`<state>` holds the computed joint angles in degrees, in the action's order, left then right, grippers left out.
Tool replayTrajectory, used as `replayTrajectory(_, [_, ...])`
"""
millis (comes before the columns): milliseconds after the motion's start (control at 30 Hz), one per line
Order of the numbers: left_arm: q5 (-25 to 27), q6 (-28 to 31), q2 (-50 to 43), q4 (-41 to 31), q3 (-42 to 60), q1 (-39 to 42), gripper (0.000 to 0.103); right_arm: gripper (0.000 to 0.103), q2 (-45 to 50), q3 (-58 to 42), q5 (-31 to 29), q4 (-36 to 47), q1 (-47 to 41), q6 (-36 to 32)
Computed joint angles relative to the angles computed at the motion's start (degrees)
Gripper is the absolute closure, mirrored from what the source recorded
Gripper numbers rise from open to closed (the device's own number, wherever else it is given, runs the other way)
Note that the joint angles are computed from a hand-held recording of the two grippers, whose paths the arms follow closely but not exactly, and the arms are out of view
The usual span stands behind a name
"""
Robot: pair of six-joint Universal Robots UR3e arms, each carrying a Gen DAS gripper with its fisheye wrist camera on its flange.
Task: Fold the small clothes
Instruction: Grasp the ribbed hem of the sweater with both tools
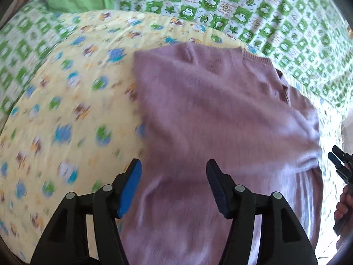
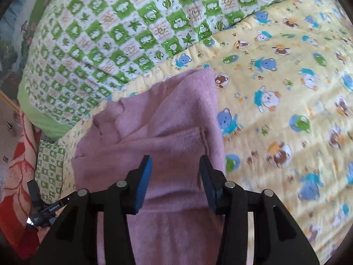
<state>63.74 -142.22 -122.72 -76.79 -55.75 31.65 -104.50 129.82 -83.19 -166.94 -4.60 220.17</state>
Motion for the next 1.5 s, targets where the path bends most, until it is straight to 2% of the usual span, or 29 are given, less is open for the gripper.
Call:
replayTrajectory(133, [0.71, 7.06, 10.70, -1.22, -14.38, 6.51, 0.034, 0.052, -8.35, 2.22, -5.85, 7.11, 6.81, 1.43])
replayTrajectory(267, [1.69, 15.04, 18.32, -5.53, -23.81, 13.85, 0.032, 0.051, -13.88, 4.97, -13.51, 11.88, 17.40, 6.98])
replayTrajectory(433, [3.43, 25.83, 25.99, -9.92, -33.61, 23.71, 0.030, 0.051, -14.95, 6.82, -23.94, 15.38, 32.81, 18.17])
replayTrajectory(533, [5.30, 31.26, 29.02, -11.93, -37.66, 28.38, 0.029, 0.050, -13.55, 7.01, -31.18, 18.11, 43.98, 27.35])
replayTrajectory(700, [7.32, 40.92, 33.55, -15.89, -42.64, 35.43, 0.023, 0.050, -10.21, 6.33, -38.83, 23.27, 58.29, 42.95])
replayTrajectory(833, [9.12, 47.12, 36.65, -18.47, -46.35, 40.04, 0.023, 0.050, -7.12, 5.63, -41.68, 25.29, 66.03, 52.15])
replayTrajectory(933, [9.73, 50.79, 38.92, -19.91, -48.95, 42.83, 0.023, 0.050, -3.65, 6.04, -43.46, 23.44, 71.51, 58.83])
replayTrajectory(1133, [10.74, 56.69, 44.00, -23.52, -53.73, 46.91, 0.024, 0.048, 3.65, 7.22, -44.32, 14.73, 76.08, 61.37])
replayTrajectory(1200, [11.03, 57.65, 44.22, -24.97, -53.39, 47.24, 0.030, 0.045, 5.46, 7.56, -44.90, 11.22, 76.70, 60.79])
replayTrajectory(1300, [10.76, 58.39, 45.90, -23.49, -55.33, 47.24, 0.039, 0.045, 8.51, 10.31, -44.21, 0.98, 76.67, 58.34])
replayTrajectory(1367, [10.41, 57.90, 46.79, -22.50, -56.55, 47.23, 0.047, 0.045, 10.68, 10.68, -44.64, -2.40, 77.51, 57.96])
replayTrajectory(1400, [10.36, 57.77, 46.07, -22.98, -55.78, 47.59, 0.058, 0.045, 11.76, 10.93, -44.94, -4.09, 77.96, 57.80])
replayTrajectory(1433, [10.30, 56.93, 44.74, -23.25, -54.58, 47.01, 0.065, 0.045, 12.73, 10.86, -45.58, -5.18, 78.61, 58.22])
replayTrajectory(1467, [10.55, 56.28, 42.83, -24.21, -52.80, 46.76, 0.082, 0.045, 13.62, 11.35, -46.21, -7.17, 79.21, 58.75])
replayTrajectory(1500, [11.12, 55.46, 40.38, -25.85, -50.52, 46.39, 0.091, 0.047, 14.49, 11.88, -46.45, -9.41, 79.59, 59.12])
